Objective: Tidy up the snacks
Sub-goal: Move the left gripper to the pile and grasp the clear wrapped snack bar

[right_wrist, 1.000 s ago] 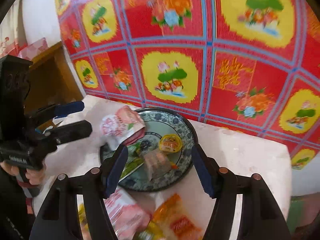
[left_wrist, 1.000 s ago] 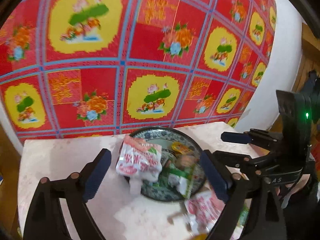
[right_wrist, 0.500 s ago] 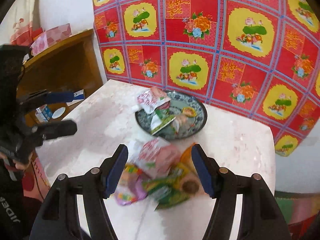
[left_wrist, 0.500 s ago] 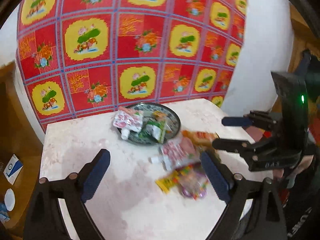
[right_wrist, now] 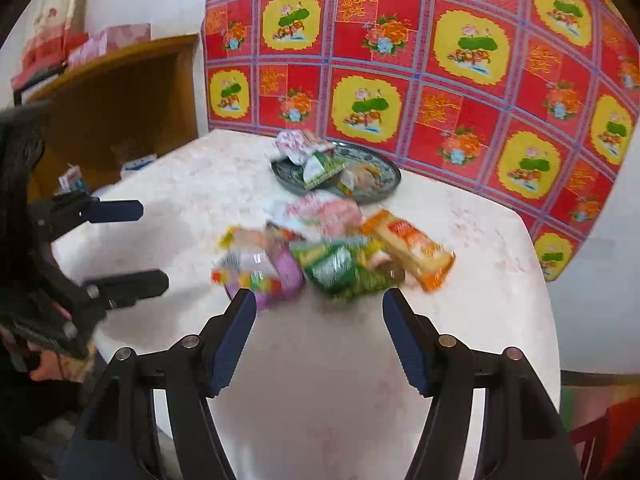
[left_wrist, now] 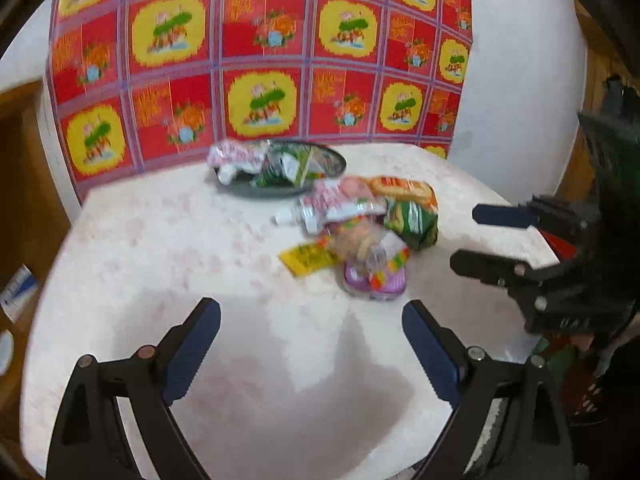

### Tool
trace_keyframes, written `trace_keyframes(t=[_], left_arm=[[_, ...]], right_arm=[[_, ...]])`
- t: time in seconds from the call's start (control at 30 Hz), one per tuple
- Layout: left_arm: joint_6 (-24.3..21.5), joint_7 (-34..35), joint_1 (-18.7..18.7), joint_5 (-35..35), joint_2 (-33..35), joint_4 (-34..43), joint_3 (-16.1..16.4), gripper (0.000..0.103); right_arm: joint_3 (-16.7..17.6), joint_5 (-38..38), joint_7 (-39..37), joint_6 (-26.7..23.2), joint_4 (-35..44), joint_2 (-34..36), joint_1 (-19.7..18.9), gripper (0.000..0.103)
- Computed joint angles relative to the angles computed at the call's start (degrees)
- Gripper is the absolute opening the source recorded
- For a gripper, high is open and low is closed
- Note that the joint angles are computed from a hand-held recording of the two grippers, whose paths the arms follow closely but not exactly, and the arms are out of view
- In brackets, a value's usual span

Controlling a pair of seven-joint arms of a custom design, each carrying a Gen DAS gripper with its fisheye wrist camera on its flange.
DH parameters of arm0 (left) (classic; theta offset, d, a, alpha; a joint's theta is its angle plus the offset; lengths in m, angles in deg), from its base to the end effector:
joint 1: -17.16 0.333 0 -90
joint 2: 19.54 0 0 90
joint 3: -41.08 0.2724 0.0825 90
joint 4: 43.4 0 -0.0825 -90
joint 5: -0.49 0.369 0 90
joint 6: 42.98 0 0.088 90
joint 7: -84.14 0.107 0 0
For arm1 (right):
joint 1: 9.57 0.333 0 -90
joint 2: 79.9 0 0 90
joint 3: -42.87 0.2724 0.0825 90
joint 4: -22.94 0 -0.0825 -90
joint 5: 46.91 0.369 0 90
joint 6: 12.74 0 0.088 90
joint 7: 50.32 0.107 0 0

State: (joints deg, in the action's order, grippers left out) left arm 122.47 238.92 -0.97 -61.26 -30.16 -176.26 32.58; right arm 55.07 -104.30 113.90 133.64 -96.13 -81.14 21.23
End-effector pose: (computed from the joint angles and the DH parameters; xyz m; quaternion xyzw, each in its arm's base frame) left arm 0.4764 -0.1834 0.4455 -0.4014 0.8068 -0.4022 0.1617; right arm 0.4062 0.3956 0.4498 -0.6978 0.5818 -0.2974 0.2936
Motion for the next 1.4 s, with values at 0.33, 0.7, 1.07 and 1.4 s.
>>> trace_keyframes(t=[0.33,0.7,1.07,1.4], left_arm=[[0.39,3.40,-0.06,-5.34,1.99,-0.28,-0.44,0.095],[-2.87,-0.46,1.78,-1.07,7.17,7.74,-2.81,0.094],[-3.23,-7.35,1.76,8.30,11.59,13.04,-5.64,0.078],[-5.95,-4.81,3.38,3.71,10.10,11.86,-5.27,0.037]], right_arm=[[-0.66,-9.88,16.32,5.81,-2.78,1.98,-0.29,0.068],[-0.56,-17.58,26.22,-4.57,-1.31,3.62,2.18,0.068],[-0.95,-20.72,28.61,-4.33,-1.90,3.61,2.31,0.069],[-1.04,-21.27,29.33,-4.92,-1.61,3.88,2.44,0.069]])
